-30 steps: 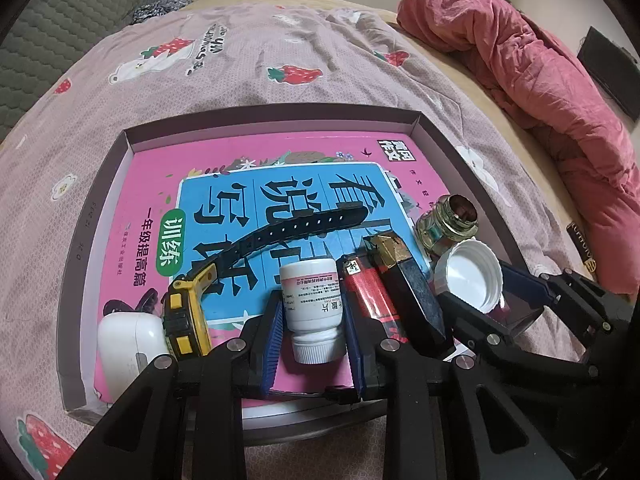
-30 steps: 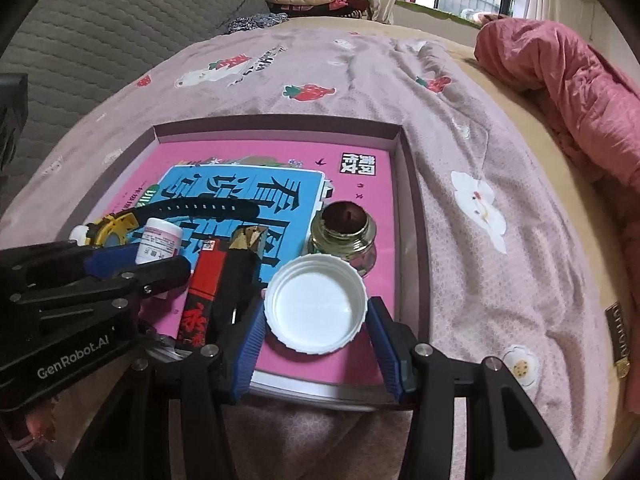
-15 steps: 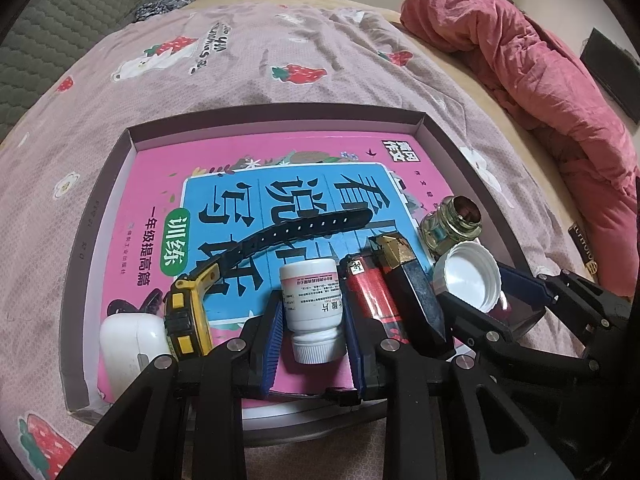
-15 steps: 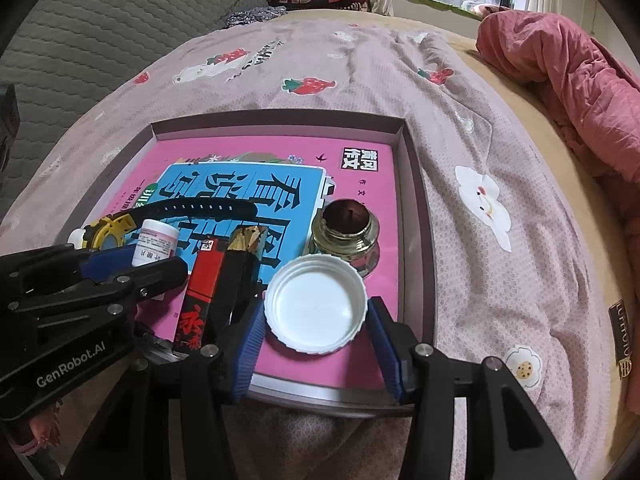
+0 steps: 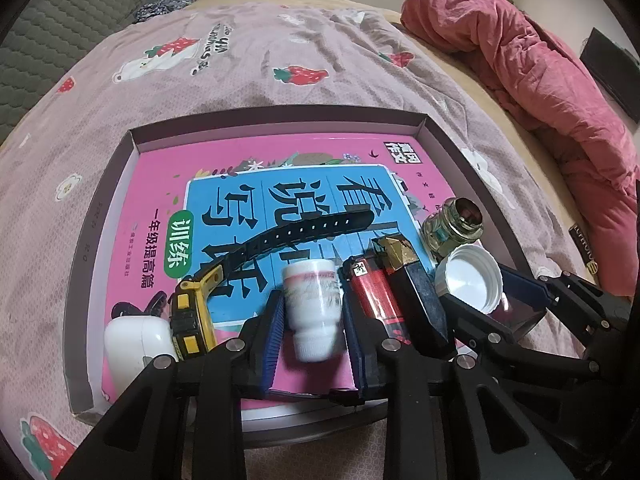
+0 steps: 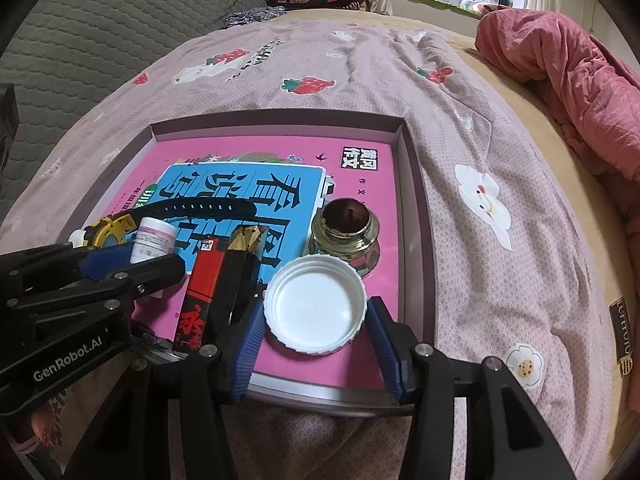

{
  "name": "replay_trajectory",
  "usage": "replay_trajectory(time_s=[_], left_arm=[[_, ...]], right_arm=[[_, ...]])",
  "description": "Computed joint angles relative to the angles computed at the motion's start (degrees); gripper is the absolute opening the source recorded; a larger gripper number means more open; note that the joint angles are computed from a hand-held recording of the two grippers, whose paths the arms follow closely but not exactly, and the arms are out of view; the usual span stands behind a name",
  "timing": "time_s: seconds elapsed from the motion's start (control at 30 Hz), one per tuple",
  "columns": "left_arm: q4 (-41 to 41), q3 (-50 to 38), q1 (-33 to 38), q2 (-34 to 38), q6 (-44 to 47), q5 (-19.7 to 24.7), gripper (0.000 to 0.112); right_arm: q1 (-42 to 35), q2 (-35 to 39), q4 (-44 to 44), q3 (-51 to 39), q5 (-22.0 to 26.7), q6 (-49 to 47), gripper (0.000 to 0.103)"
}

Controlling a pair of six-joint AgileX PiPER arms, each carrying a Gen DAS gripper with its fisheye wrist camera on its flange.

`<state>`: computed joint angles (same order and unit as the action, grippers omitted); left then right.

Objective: Organize rigid objects
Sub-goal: 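Lower the pill bottle and cap onto the workbook inside the tray, then open both tools to release the pill bottle and cap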

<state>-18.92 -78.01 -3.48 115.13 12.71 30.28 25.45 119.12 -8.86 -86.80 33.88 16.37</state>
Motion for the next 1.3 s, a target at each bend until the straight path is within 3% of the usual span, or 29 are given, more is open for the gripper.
replay_trajectory(time_s=[0.53, 0.7, 1.0, 1.3], left_arm=[[-2.5, 0.2, 0.4, -0.3, 2.1, 0.0, 0.047], [-3.6, 0.9, 0.6, -1.3, 3.5, -0.7, 0.057], [-2.8, 1.5, 1.5, -3.8, 2.8, -0.4, 0.063], [-1.2, 4.0, 2.3, -7.1, 1.7, -0.6, 0.067]], right_arm=[[0.0, -0.3, -1.2, 0.3, 0.2, 0.8, 0.051], [0.2, -0.9, -3.8, 0.4, 0.5, 3.3, 0.054], [0.9, -1.8, -4.9, -0.6, 2.1, 4.6, 0.061], [2.6, -3.1, -7.7, -0.7, 2.8, 7.9, 0.061]])
